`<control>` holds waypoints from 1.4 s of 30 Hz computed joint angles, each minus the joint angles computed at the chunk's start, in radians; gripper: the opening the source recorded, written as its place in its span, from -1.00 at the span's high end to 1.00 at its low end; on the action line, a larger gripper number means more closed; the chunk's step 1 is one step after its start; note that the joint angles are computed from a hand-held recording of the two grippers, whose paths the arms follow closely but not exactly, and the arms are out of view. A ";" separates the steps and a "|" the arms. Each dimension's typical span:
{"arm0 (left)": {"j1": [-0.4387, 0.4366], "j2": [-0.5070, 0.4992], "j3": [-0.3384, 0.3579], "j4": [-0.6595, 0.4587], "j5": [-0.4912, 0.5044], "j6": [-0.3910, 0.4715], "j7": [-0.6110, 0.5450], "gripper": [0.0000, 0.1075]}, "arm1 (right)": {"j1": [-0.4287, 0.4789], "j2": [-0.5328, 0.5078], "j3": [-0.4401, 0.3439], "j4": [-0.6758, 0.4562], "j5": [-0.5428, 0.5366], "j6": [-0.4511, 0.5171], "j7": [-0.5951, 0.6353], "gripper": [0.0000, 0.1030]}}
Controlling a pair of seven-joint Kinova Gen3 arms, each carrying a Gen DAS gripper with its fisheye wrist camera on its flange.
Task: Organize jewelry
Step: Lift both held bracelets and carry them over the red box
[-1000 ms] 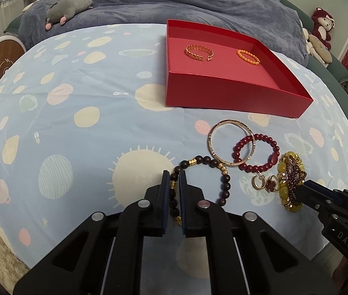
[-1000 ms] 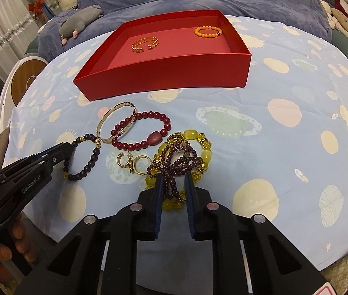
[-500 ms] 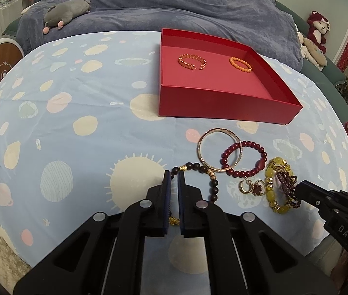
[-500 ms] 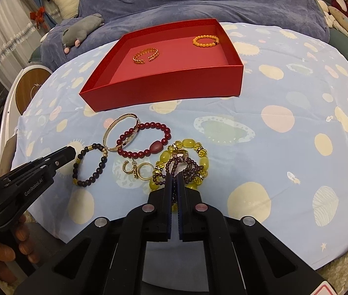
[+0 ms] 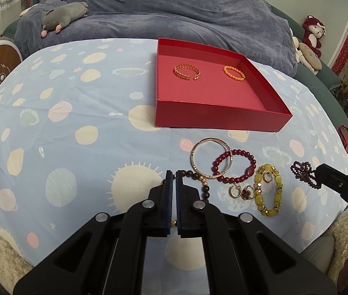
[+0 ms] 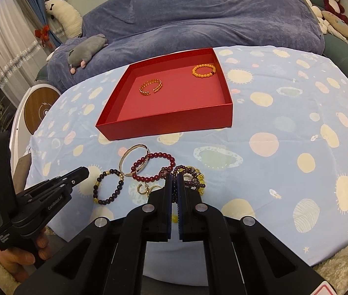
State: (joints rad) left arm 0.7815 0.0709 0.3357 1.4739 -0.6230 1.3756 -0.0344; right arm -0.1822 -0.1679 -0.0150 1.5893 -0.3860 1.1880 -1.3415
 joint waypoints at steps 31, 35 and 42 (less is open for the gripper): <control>0.038 0.066 -0.050 -0.001 0.067 -0.100 -0.109 0.86 | 0.017 0.018 0.004 0.026 -0.008 0.017 -0.009 0.93; 0.031 0.035 -0.043 -0.007 0.057 -0.105 -0.091 0.86 | 0.018 0.020 0.006 0.021 -0.012 0.017 -0.007 0.93; -0.013 -0.019 -0.022 -0.062 0.053 -0.091 -0.096 0.86 | 0.022 0.028 0.012 -0.046 -0.023 0.047 -0.007 0.93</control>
